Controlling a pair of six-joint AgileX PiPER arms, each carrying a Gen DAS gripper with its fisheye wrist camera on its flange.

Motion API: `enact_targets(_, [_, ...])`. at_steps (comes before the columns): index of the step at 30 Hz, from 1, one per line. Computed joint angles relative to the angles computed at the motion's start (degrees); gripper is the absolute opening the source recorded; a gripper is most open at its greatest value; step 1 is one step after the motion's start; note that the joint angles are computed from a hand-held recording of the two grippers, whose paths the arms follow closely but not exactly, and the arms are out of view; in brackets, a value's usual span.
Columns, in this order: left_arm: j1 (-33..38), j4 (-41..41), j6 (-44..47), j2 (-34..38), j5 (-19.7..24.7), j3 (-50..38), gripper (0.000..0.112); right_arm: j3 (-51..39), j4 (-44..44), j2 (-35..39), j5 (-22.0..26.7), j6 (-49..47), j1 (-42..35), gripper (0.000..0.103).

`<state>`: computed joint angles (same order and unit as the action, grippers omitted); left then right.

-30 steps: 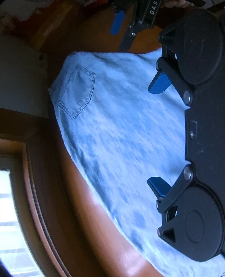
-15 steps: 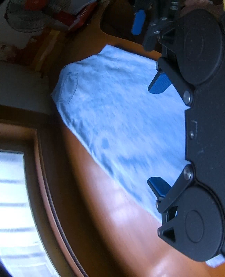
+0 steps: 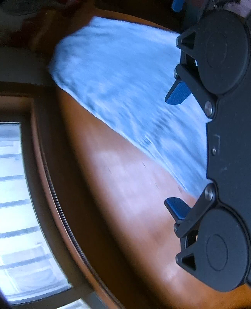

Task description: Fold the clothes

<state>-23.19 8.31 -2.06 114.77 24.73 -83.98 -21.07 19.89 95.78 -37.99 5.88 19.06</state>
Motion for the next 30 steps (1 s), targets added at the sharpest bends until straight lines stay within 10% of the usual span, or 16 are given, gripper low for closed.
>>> enact_targets(3, [2.07,1.43,2.72,-3.81,-2.32,5.24,0.103,1.46,8.53,1.39,-4.27,2.45,9.97,0.082])
enact_targets(7, [7.26,-16.23,24.66,-6.18,-3.43,8.25,0.103,1.09,11.32,0.65,-4.7,3.15,18.57,0.082])
enact_targets(12, [13.73,-34.26,53.31,-2.86,0.32,4.73,0.103,-4.73,9.32,1.54,3.36,0.43,21.48,0.082])
enact_targets(18, [20.73,-46.8,78.35,3.51,10.94,-2.82,0.103,-15.72,41.47,9.12,0.38,-18.06,33.2,0.081])
enact_targets(30, [23.69,-55.62,104.35,11.08,22.61,-8.63,0.103,-28.03,72.65,14.61,-6.54,-38.94,37.37,0.04])
